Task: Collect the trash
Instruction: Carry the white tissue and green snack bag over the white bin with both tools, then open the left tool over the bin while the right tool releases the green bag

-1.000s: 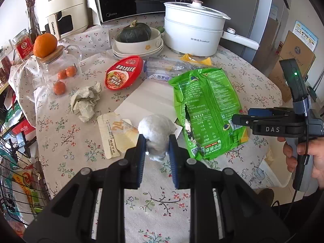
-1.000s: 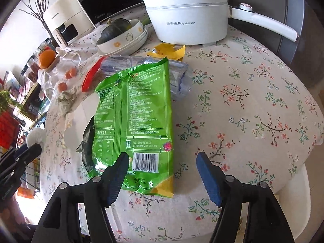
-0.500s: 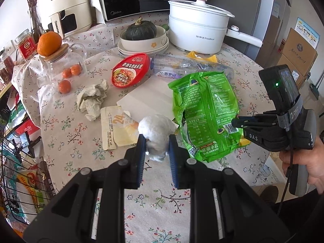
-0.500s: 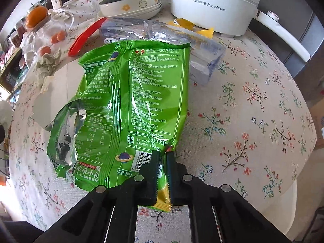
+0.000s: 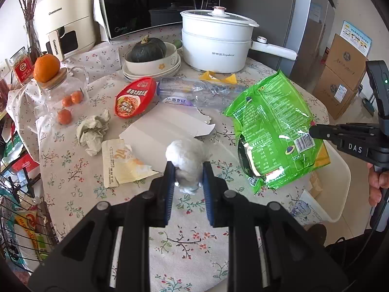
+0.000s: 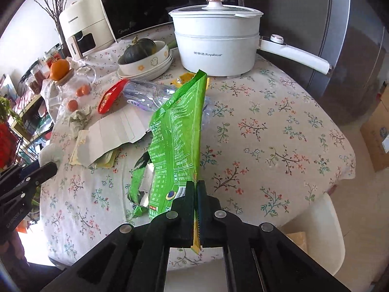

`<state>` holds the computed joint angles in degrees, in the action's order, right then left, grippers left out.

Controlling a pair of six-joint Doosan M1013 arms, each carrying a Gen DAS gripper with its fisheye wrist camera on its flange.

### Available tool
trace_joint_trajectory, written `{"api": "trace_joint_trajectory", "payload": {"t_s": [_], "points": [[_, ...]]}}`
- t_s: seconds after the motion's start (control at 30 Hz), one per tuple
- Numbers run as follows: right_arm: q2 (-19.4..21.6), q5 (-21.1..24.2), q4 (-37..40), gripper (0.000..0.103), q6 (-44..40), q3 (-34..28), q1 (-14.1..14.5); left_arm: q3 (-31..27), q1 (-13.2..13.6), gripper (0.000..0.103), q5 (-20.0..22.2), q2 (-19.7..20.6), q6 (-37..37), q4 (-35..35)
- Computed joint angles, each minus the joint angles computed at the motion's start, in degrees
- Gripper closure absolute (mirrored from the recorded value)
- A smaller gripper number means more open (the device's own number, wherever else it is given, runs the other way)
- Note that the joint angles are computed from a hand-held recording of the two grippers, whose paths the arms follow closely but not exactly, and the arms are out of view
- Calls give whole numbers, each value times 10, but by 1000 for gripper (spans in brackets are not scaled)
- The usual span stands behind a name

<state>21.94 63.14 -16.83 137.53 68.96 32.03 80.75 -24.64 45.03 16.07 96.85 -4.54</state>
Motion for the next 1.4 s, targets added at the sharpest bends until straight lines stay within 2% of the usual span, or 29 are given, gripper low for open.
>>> {"api": "trace_joint_trajectory", "payload": {"t_s": [0.3, 0.7, 0.93, 1.23, 1.27, 1.37, 1.4], "points": [[-71, -3, -55, 101, 68, 77, -2, -6, -27, 79, 5, 5, 40, -40], [-157, 61, -96, 101, 156, 170, 2, 1, -86, 79, 7, 10, 146, -112], [-189, 89, -87, 101, 183, 215, -5, 14, -121, 79, -1, 16, 200, -123], [-199, 100, -53, 100, 172, 243, -14, 16, -150, 76, -3, 34, 224, -122], [-200, 101, -52, 100, 173, 244, -14, 17, -152, 70, -8, 36, 230, -124], [-203, 101, -53, 100, 177, 246, -14, 26, -161, 38, -39, 34, 217, -90], [-204, 102, -54, 100, 179, 247, -14, 28, -163, 32, -47, 33, 219, -85]]}}
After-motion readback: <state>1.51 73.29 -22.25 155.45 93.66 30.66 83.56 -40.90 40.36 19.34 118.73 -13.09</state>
